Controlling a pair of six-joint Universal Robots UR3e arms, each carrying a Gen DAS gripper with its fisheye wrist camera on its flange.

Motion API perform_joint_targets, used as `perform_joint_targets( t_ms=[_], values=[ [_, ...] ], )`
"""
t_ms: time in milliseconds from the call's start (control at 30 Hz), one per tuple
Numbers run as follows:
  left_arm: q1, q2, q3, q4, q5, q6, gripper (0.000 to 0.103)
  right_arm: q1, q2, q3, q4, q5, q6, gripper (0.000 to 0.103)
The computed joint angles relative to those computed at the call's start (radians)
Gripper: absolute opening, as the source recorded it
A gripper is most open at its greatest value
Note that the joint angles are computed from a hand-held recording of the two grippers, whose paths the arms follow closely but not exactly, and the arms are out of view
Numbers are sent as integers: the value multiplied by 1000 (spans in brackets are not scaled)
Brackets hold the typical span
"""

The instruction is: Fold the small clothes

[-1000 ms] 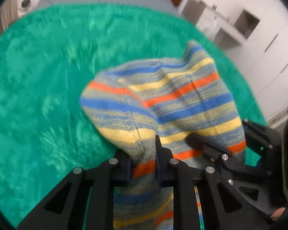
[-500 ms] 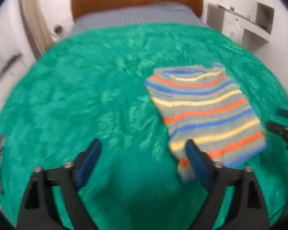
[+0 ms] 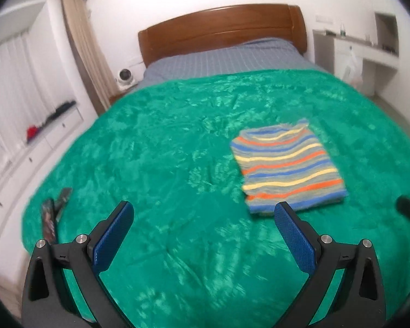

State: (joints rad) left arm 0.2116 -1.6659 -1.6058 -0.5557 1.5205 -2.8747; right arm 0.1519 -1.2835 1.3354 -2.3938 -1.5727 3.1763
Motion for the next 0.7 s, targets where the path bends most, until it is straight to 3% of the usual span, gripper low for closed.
perform_joint_targets(
  t_ms=[67,333,500,700],
  values=[
    [30,59,-33,-32,-52,-20,103,13,-44,32,5,-13,5,103],
    [62,193,-113,-135,-88,-10,103,88,-144,97,44,-105,71,103],
    [72,256,-161,-158,-102,39,103,132,-151,59,121,-139,86,103],
    [88,288,-169,-203,-129,27,103,179,-142,-2,193,-205,96,103]
  ],
)
